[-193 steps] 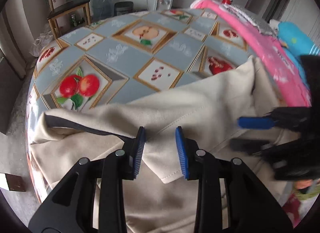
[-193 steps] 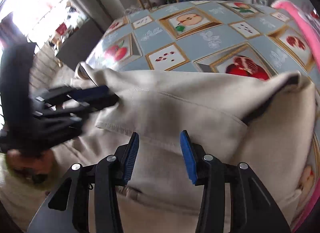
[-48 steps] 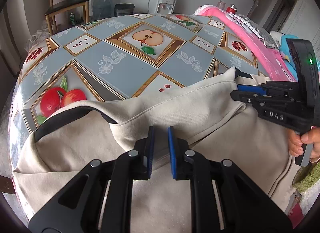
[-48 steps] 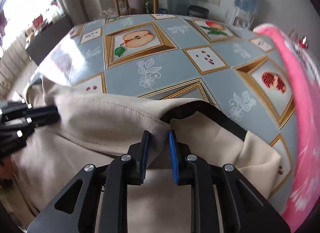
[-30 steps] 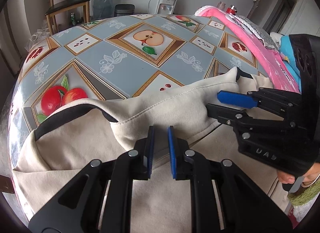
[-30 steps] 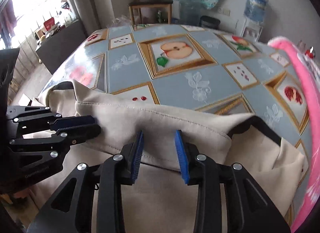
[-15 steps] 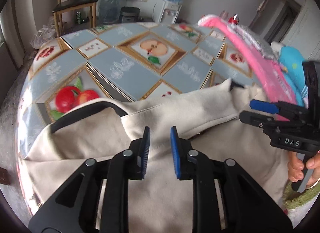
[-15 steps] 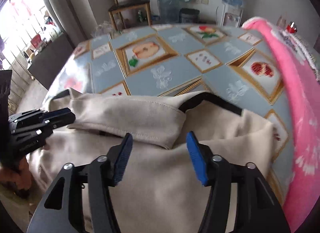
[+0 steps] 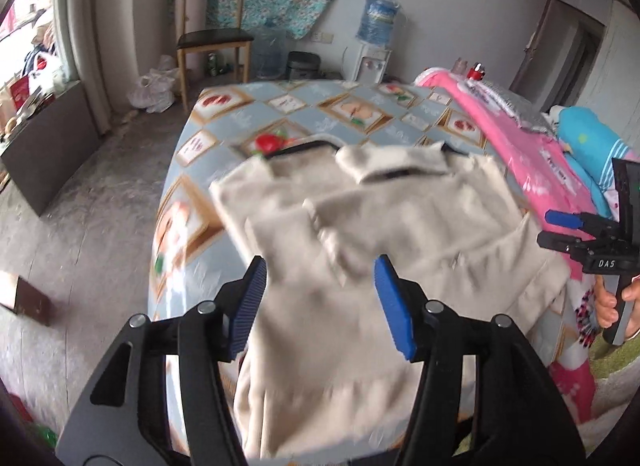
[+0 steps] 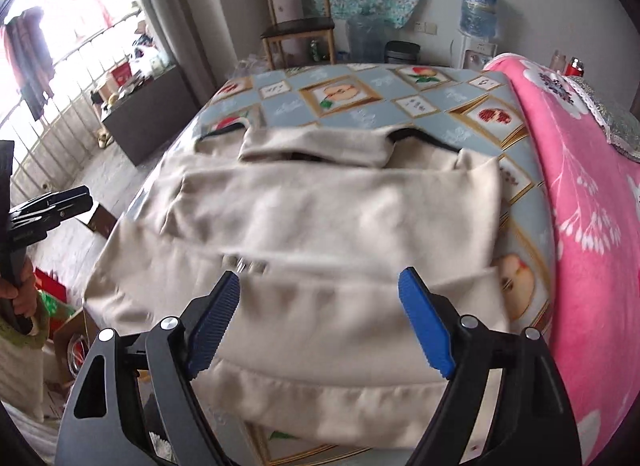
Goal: Fold large clothes
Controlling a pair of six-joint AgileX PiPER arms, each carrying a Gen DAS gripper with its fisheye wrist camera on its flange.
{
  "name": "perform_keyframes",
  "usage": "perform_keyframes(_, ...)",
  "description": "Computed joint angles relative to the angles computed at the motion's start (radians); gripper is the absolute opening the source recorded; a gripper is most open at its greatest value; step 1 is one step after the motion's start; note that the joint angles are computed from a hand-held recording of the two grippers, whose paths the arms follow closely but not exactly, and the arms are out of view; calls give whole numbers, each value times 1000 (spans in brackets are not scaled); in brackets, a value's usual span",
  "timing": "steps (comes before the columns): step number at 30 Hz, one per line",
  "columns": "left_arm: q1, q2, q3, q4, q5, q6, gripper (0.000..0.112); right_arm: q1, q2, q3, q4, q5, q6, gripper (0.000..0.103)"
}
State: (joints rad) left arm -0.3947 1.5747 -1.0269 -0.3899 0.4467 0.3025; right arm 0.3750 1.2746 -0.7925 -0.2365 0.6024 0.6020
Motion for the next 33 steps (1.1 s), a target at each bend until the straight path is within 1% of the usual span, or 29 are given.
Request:
perform_keyframes(2,-4,-37,112,1,-71,-7,54,65,5,41,-46,-25,83,80)
perform_keyframes(4,-5,-39,174,-8,-112,-21,54,96,47,67,-46,-67,129,80)
perform_keyframes(7,10,-16,228,-186,-161,134,53,121,111,95,-58,-114,196,80)
perform_keyframes(8,7,-10,234,-199,-176,146,52,119,130,104,-52,-134,200,80)
perform_keyframes(9,0,0,235,-172,-205,121,52,114,152,114,-48,-153,208,80)
perform_keyframes(10,-10,13,229,-106,-228,57,48,109,168,119,-44,-165,213,80)
perform_keyframes(11,-15,24,223,-50,-240,5,45,93,182,127,-11,-184,190,80)
perform_keyframes(12,-9,48,203,-35,-237,-8,45,89,190,132,-3,-199,192,80)
perform_keyframes(14,10,95,154,-23,-199,-20,45,88,187,136,-6,-209,207,80)
perform_keyframes(15,25,125,124,-42,-172,-1,45,89,189,134,-11,-208,217,80)
perform_keyframes(16,41,153,96,-83,-142,40,45,91,191,132,-19,-206,227,80)
perform_keyframes(18,90,207,45,-227,-71,180,46,104,198,125,-55,-195,268,80)
perform_keyframes(19,107,218,39,-295,-57,247,46,110,202,120,-68,-188,284,80)
perform_keyframes(21,140,225,39,-444,-19,404,36,120,207,111,-92,-173,309,80)
perform_keyframes(23,156,206,63,-552,-8,532,27,130,212,106,-112,-164,335,80)
perform_keyframes(26,173,160,106,-682,14,706,23,134,216,100,-117,-155,343,80)
perform_keyframes(27,185,145,118,-732,39,771,23,131,216,100,-114,-155,337,80)
perform_keyframes(28,204,139,124,-781,83,831,23,131,217,99,-113,-153,334,80)
perform_keyframes(31,240,160,100,-814,195,876,23,131,220,98,-114,-152,332,80)
perform_keyframes(32,243,170,90,-806,210,870,23,132,221,96,-117,-151,335,81)
perform_keyframes(33,241,186,73,-786,210,850,23,133,222,97,-120,-151,336,81)
